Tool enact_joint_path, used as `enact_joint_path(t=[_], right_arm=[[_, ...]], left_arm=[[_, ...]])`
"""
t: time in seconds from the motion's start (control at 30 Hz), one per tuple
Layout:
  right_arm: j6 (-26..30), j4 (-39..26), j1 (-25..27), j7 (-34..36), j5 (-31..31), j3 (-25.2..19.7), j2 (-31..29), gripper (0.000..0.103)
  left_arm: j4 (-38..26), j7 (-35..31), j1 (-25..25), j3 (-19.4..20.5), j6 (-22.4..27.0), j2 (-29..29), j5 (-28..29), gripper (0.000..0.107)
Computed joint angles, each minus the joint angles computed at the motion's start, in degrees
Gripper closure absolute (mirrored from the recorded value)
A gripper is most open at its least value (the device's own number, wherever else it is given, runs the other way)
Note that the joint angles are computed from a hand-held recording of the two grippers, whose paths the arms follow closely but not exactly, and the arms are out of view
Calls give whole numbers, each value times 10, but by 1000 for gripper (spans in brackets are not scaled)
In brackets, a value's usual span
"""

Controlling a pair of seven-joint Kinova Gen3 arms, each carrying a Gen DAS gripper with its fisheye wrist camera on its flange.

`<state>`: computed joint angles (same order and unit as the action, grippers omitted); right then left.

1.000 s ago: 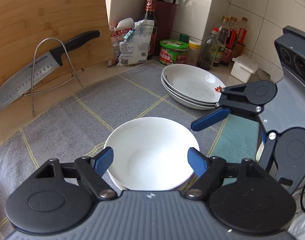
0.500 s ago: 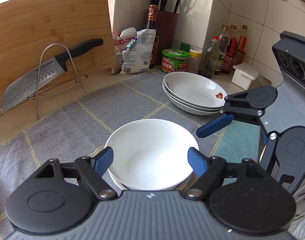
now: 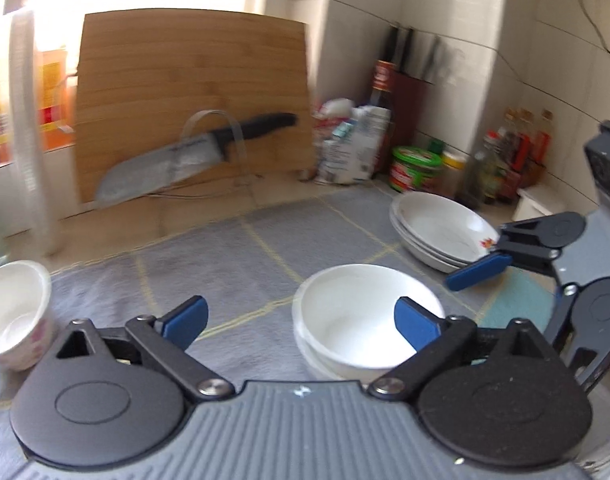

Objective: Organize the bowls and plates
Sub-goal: 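Move the left tool to the pink-flowered bowl by the glass jar, then grip the pink-flowered bowl rim with the left tool while the right tool grips its rim too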

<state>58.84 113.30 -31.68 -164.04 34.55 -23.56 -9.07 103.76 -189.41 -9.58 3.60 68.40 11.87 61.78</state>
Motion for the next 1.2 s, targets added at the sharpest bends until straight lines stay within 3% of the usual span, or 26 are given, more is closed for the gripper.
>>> enact_joint_path(t=[0.27, 0.47, 0.57, 0.83, 1.2], right_arm=[[4, -47, 8, 58, 17, 21, 19, 0], [-34, -105, 15, 149, 17, 61, 64, 0], [-57, -141, 17, 205, 3, 83, 97, 0], [-94, -249, 17, 345, -63, 138, 190, 0], [-116, -351, 30, 461, -164, 181, 284, 0]], left_arm=[[26, 18, -15, -24, -119, -13, 25, 8], [38, 0, -16, -19, -228, -16, 44, 7], [32, -4, -23, -17, -248, -3, 57, 7], [-9, 53, -19, 14, -310, 43, 20, 7], [-42, 89, -23, 60, -361, 93, -18, 7]])
